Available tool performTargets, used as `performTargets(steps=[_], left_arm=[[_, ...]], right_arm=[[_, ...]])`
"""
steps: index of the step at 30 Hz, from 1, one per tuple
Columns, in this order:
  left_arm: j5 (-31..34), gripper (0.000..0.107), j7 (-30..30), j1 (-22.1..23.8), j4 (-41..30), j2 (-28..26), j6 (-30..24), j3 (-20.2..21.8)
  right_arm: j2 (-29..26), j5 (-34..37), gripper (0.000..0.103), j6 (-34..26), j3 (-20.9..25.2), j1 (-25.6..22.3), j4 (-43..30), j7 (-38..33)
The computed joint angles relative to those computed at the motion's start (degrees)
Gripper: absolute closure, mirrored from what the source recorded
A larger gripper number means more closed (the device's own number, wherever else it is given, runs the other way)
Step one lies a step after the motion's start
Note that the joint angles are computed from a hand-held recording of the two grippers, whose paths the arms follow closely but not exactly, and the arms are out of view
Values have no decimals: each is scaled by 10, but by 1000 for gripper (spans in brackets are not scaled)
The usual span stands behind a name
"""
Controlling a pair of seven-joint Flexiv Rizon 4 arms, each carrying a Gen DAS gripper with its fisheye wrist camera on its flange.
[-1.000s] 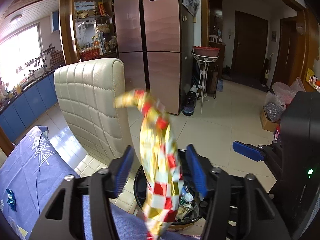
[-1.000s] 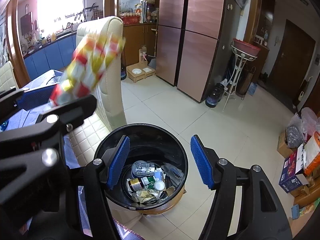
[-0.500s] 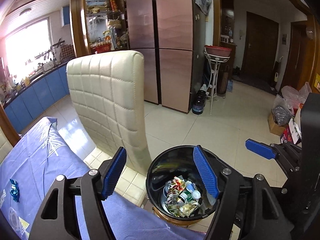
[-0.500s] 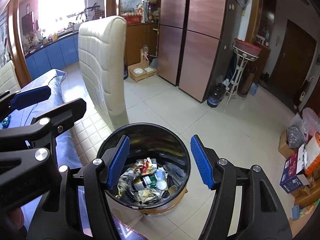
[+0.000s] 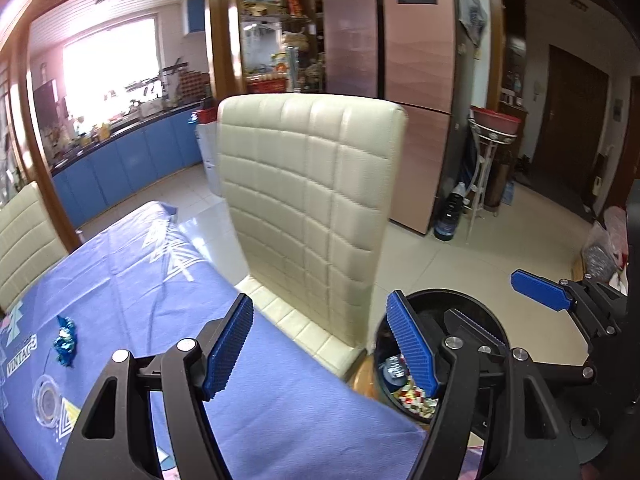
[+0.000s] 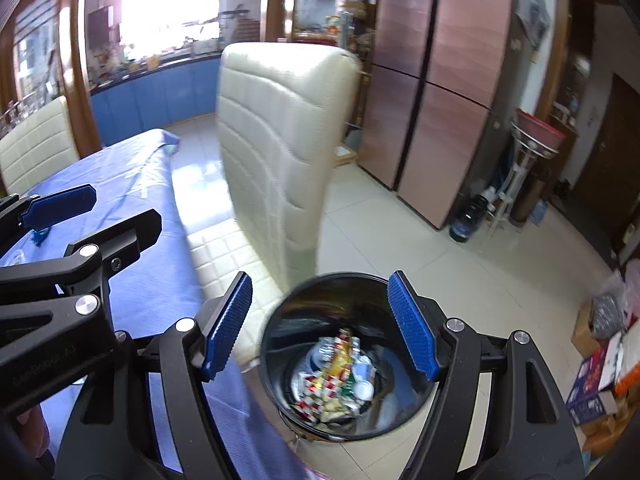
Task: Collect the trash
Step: 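Move both grippers back over the table toward the blue wrapper and lid, then grasp the blue foil candy wrapper with the right gripper while the left gripper approaches the clear lid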
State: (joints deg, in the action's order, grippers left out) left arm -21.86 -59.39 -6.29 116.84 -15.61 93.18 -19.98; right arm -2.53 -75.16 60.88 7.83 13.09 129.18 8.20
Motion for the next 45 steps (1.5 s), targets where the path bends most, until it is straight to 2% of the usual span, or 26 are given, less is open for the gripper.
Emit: performTargets(steps=[4, 7, 12, 14, 22, 26, 34, 36, 38, 42, 43, 45], left_arm=[[11, 39, -36, -16, 1, 8, -6, 60], [25, 32, -70, -23, 6, 14, -1, 107], [65, 31, -141, -34, 11, 21, 1, 195], [94, 30, -185, -48, 6, 19, -9, 244], [205, 30, -334, -58, -17, 3, -51, 376], [238, 30, -374, -33, -26, -3, -67, 389], [255, 30, -392, 43, -43, -30, -92, 347], [239, 30, -377, 65, -46, -40, -97, 324], [202, 30, -338, 102, -43, -47, -101, 279], [143, 30, -279, 139, -33, -59, -77, 226], [141, 30, -275, 132, -37, -64, -76, 233], [159, 30, -287, 97, -59, -79, -93, 275]], right_arm=[[-41, -20, 28, 18, -2, 19, -45, -11], [-78, -30, 27, 36, -8, 38, -86, -30], [-144, -38, 21, 69, -23, 79, -164, -62], [-171, -30, 20, 82, -29, 98, -194, -87], [-274, 63, 20, 113, -50, 168, -314, -218], [-313, 122, 20, 119, -54, 190, -363, -284], [-386, 238, 20, 107, -54, 219, -467, -412], [-400, 266, 20, 101, -51, 223, -489, -441], [-417, 292, 20, 92, -50, 228, -515, -467], [-441, 330, 20, 80, -60, 242, -556, -504], [-445, 340, 20, 78, -62, 244, -563, -511], [-451, 362, 20, 73, -65, 248, -575, -525]])
